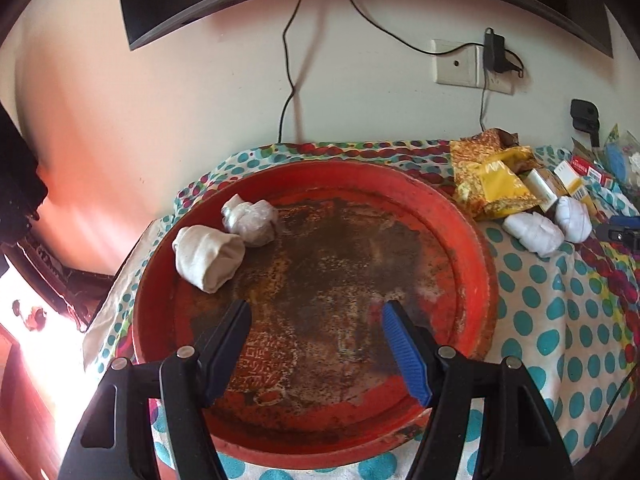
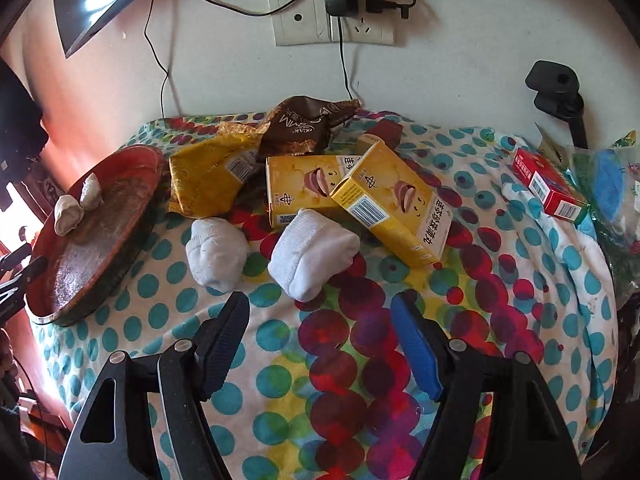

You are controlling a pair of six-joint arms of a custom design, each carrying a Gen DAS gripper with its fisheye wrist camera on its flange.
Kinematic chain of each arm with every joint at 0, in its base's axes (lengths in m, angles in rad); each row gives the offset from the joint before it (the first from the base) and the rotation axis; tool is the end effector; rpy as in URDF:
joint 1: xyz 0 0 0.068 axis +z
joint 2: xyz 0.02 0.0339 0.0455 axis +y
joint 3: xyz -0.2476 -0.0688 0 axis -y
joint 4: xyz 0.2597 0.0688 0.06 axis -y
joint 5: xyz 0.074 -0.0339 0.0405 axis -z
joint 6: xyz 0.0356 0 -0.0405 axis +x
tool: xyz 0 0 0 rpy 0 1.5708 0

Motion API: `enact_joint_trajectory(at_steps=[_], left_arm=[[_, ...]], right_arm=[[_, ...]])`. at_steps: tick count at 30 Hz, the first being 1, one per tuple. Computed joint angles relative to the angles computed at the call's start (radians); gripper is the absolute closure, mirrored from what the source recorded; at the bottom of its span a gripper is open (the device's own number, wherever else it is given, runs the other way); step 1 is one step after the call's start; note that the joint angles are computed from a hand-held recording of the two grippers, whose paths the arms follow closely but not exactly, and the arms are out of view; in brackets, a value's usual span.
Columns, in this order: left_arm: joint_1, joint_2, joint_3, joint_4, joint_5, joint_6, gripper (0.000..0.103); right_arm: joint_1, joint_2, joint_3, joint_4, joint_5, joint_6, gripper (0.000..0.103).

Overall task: Organize objects
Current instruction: 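Move both grippers back toward the remaining white socks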

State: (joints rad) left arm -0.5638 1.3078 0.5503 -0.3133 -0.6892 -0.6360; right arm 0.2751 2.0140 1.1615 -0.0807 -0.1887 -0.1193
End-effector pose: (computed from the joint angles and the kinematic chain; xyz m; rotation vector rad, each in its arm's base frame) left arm 0.2100 -0.1060 0.1287 -0.2978 2.3228 0.3547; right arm 0.3900 0.1170 0.0936 -0.5674 2.4405 0.3006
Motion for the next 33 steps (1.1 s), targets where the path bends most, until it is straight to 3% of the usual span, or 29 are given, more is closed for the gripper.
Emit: enact_joint_trajectory(at_steps=[9, 20, 27, 33], left_arm=[[-0.138, 0.162, 0.164, -0.061, -0.014, -0.013, 0.033], [-0.169, 0.439, 0.462, -0.032, 0.130, 0.036, 0.033], [-0.116, 0.620, 0.641, -0.005, 0.279, 0.038, 0.033], [-0.070, 0.726, 0.766, -0.004, 0.344, -0.005, 0.033]], right_arm=[[0.045, 0.119, 0.089, 0.061, 0.032, 0.046, 0.038], [0.045, 0.189, 0.098, 0.164, -0.001, 0.008, 0.055], [0.034, 0.166, 0.045, 0.242, 0.067, -0.142, 0.057], [0.024, 0.188, 0.081, 0.203, 0.074, -0.146, 0.057]])
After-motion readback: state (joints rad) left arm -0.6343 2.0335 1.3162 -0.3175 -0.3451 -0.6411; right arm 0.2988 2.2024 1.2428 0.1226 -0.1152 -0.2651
